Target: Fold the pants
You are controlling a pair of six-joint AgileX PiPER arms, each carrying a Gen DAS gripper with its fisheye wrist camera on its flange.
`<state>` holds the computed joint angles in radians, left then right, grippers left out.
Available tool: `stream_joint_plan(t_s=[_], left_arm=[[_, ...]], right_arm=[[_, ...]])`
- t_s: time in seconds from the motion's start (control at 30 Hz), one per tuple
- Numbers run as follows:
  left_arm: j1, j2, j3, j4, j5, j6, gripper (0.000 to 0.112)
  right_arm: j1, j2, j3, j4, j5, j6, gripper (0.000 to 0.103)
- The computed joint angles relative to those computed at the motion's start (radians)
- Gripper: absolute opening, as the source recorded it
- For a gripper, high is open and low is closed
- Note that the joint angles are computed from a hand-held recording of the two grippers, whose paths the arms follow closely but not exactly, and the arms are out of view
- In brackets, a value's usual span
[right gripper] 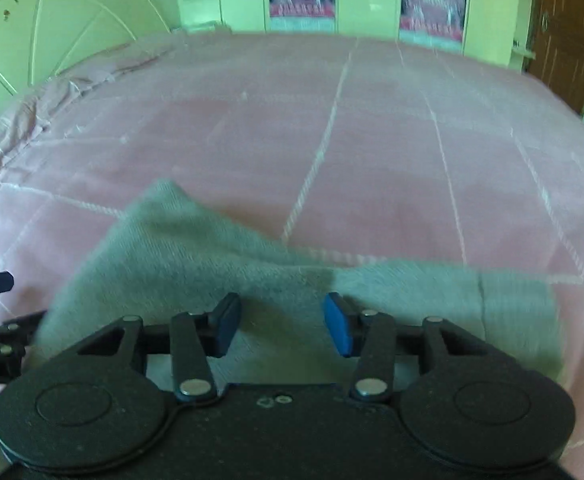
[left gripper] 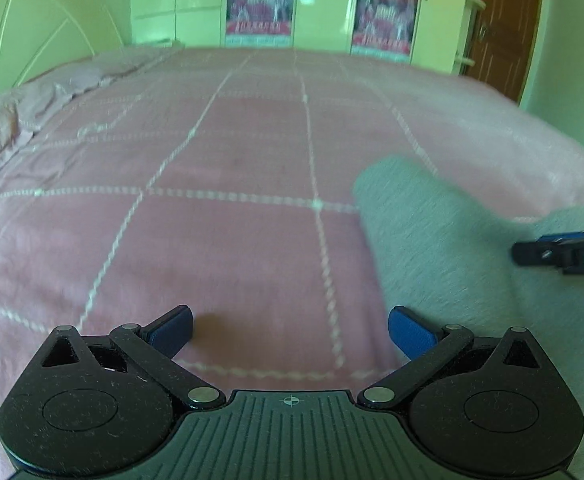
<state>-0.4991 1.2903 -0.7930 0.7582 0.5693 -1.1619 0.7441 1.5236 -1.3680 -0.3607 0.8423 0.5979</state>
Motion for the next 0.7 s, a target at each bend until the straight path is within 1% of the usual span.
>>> stream_joint_plan(t_s=[0.03, 0.07, 0.13, 0.2, 0.27, 0.33, 0.37, 0.43, 0.5, 0.53, 0.6, 0.67, 0.7], left_arm=[[0.006, -0.010, 0.019, 0.015, -0.022, -0.024, 0.103], [0.004, -0.019, 0.027, 0.038, -0.026, -0.049, 0.103], [-0.017, -0.035, 0.029, 0.110, -0.007, -0.137, 0.103], [-0.012, -0.049, 0.029, 0.169, -0.049, -0.219, 0.103], [-0.027, -0.038, 0.013, 0.229, -0.068, -0.277, 0.103], [-0.036, 0.004, -0.016, 0.243, -0.076, -0.266, 0.103], [-0.036, 0.030, -0.029, 0.232, -0.079, -0.248, 0.103], [-0.025, 0.088, -0.059, 0.153, -0.072, -0.151, 0.103], [0.000, 0.086, -0.046, 0.136, -0.112, -0.140, 0.103], [-0.001, 0.077, -0.046, 0.146, -0.106, -0.144, 0.103], [-0.016, 0.067, -0.047, 0.234, -0.074, -0.225, 0.103], [-0.001, 0.077, -0.063, 0.237, -0.092, -0.234, 0.103], [0.009, 0.090, -0.072, 0.243, -0.107, -0.243, 0.103]], right_arm=[[0.004, -0.016, 0.012, -0.008, -0.002, 0.007, 0.035], [0.012, -0.035, 0.017, -0.020, -0.003, 0.022, 0.035], [0.027, -0.083, 0.047, -0.067, -0.048, 0.080, 0.038], [0.023, -0.100, 0.048, -0.042, -0.094, 0.078, 0.039], [0.017, -0.069, -0.001, 0.017, -0.091, 0.021, 0.039], [-0.005, -0.009, -0.058, 0.106, -0.093, -0.075, 0.039], [-0.007, 0.027, -0.083, 0.122, -0.076, -0.104, 0.039], [-0.001, 0.102, -0.137, 0.083, 0.005, -0.095, 0.039], [-0.013, 0.101, -0.133, 0.099, -0.004, -0.092, 0.037], [-0.010, 0.081, -0.122, 0.092, -0.018, -0.077, 0.037], [-0.002, 0.031, -0.076, 0.065, -0.087, -0.042, 0.039], [-0.002, 0.024, -0.070, 0.069, -0.122, -0.037, 0.039], [-0.011, 0.038, -0.085, 0.100, -0.122, -0.067, 0.040]])
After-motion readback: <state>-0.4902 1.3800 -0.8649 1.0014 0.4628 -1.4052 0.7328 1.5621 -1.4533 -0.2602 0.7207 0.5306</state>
